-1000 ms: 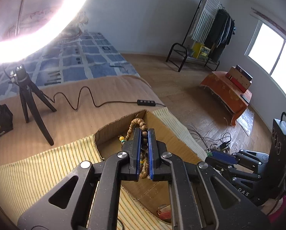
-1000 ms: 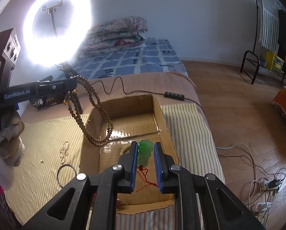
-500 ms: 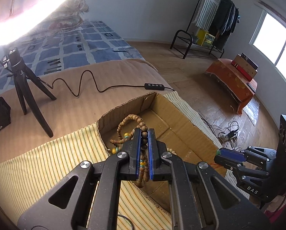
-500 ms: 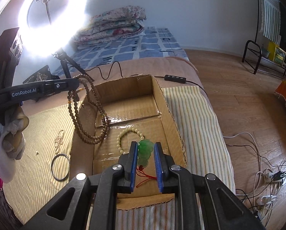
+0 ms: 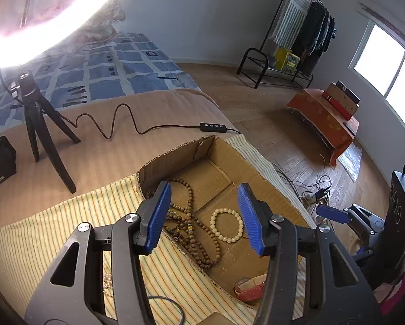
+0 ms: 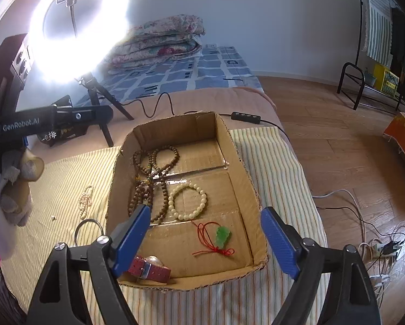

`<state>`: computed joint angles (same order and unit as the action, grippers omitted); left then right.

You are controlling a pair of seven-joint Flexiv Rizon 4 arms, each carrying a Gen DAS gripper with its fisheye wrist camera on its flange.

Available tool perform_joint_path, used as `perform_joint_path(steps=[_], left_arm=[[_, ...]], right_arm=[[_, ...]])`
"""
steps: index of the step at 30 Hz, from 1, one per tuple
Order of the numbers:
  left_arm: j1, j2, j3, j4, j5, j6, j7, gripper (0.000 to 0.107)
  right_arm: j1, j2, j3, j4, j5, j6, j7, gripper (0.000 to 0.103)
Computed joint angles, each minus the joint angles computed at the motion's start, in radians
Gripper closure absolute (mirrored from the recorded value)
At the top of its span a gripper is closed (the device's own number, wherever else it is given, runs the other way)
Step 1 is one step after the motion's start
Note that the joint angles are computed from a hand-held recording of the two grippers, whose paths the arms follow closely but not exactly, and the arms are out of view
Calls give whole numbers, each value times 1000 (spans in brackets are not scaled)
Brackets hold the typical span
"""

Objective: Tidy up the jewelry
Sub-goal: 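Withdraw both open tools from the box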

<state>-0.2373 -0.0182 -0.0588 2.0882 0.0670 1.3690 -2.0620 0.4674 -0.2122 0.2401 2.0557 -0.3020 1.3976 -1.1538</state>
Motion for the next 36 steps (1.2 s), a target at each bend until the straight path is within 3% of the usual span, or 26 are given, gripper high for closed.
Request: perform_joint_path(steps=[10, 22, 26, 36], left_arm=[[36, 131, -6, 55, 99, -50, -64, 55], [122, 379, -8, 240, 101, -117, 5, 54], [146, 464, 11, 323, 71, -150, 34, 45], [215, 662, 23, 497, 69, -228, 71, 45]], right_arm=[[21, 56, 9, 42, -29, 1, 34, 15], [56, 130, 52, 93, -51, 32, 70, 4], [80, 144, 66, 111, -85, 42, 77, 2], [143, 111, 107, 109, -65, 30, 44, 0]])
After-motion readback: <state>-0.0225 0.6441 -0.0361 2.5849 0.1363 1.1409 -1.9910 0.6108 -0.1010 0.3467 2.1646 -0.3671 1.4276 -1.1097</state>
